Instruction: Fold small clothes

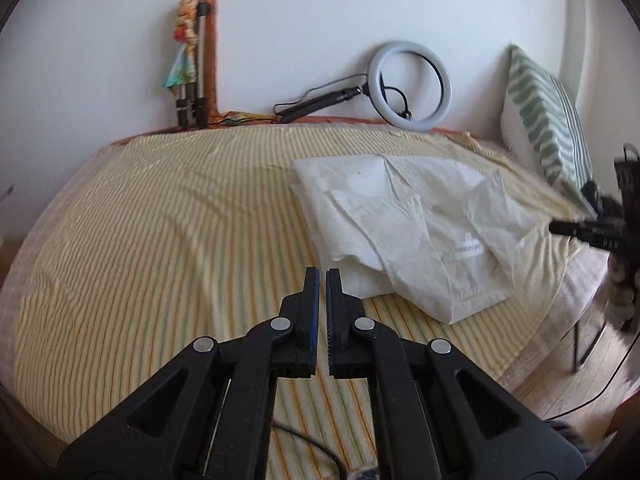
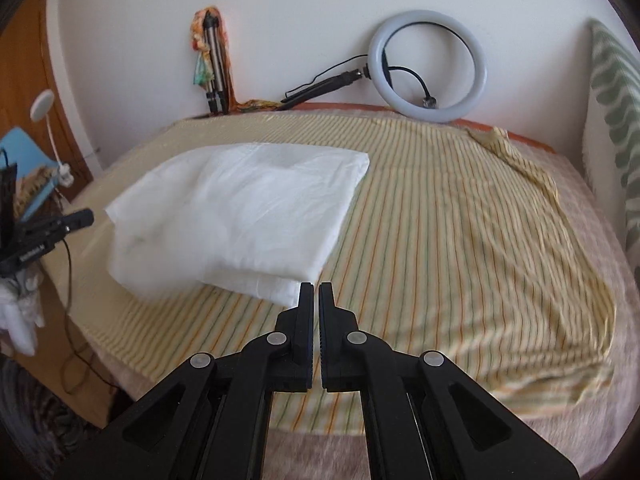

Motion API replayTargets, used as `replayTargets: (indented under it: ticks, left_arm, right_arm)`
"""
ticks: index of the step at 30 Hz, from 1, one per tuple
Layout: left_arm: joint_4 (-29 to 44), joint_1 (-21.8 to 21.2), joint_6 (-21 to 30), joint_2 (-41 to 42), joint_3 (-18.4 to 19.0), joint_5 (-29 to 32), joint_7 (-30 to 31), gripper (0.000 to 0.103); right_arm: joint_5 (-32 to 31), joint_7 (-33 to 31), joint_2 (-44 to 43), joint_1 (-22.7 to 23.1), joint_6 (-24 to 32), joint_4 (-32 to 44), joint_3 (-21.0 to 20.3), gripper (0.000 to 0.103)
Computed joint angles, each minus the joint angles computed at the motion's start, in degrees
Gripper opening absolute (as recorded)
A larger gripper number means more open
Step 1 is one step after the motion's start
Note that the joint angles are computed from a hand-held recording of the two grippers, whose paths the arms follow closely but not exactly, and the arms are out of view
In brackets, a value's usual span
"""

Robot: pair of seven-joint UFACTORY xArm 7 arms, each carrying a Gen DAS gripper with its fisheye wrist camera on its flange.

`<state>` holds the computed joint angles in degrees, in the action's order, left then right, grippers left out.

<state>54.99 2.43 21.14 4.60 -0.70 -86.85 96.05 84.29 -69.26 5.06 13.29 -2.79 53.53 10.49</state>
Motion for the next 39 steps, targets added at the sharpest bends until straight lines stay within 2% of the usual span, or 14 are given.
replayTargets:
  ticks: [1,3,4,5,6,7,9,11,14,16,19,22,30,39]
  left_arm:
    - [0.6,0.5,1.6,0.1,0.5,2.0,-3.4,0.000]
    - [2.7,2.0,6.3,1.1,1.5,7.1,-13.1,0.002]
    - [4.0,2.7,9.1,1.9,1.8,9.5,-17.4,0.015]
    - [5.8,3.6,12.7,3.0,2.1,12.1,-22.7,0.024]
    - [8.0,4.5,15.9,4.6,2.1,13.6,-27.7,0.040]
    - [9.4,5.3,17.8,5.7,1.8,14.1,-30.8,0.044]
    - [13.9,7.2,24.4,9.4,1.2,16.7,-38.0,0.044]
    - [17.1,8.3,27.4,11.9,0.0,18.0,-41.9,0.044]
    - [19.7,8.7,27.8,14.1,-1.4,20.6,-46.0,0.044]
    - [20.7,9.3,28.6,15.1,-2.3,21.6,-47.5,0.035]
    - [21.2,9.3,27.4,15.6,-3.0,23.8,-49.4,0.021]
    - [20.8,9.1,25.4,15.3,-3.6,25.3,-49.6,0.015]
    - [14.3,4.2,9.6,10.7,-5.2,32.7,-46.3,0.010]
    - [9.7,2.2,1.8,7.5,-6.5,32.8,-41.2,0.005]
  right_arm:
    - [4.8,-3.6,-0.8,-0.5,1.1,-0.1,0.1,0.002]
    - [7.7,-3.5,-2.0,-0.3,3.6,-0.6,-1.3,0.003]
    - [7.0,-0.8,-2.5,-0.5,5.7,-0.9,-2.0,0.007]
    - [6.5,1.4,-2.7,-0.6,7.3,-1.0,-2.6,0.019]
    - [6.5,3.7,-2.5,-0.8,8.5,-0.6,-3.0,0.028]
    - [7.6,4.7,-2.4,-1.0,9.8,-0.2,-3.4,0.044]
    - [10.4,5.4,-2.0,-1.6,13.1,0.7,-4.0,0.048]
    - [8.9,9.4,-0.5,-1.9,15.1,2.0,-4.3,0.048]
    - [3.5,15.4,1.7,-1.9,15.2,3.6,-3.9,0.048]
    - [0.3,19.4,3.2,-2.1,15.0,4.5,-3.4,0.048]
    - [1.1,20.2,4.5,-3.4,16.8,5.6,-2.7,0.045]
    - [1.5,20.7,5.2,-4.1,17.7,6.5,-2.3,0.038]
    - [-7.7,26.5,5.8,-4.2,15.3,7.0,-0.9,0.034]
    - [-14.2,30.8,5.8,-5.2,14.5,6.5,0.3,0.025]
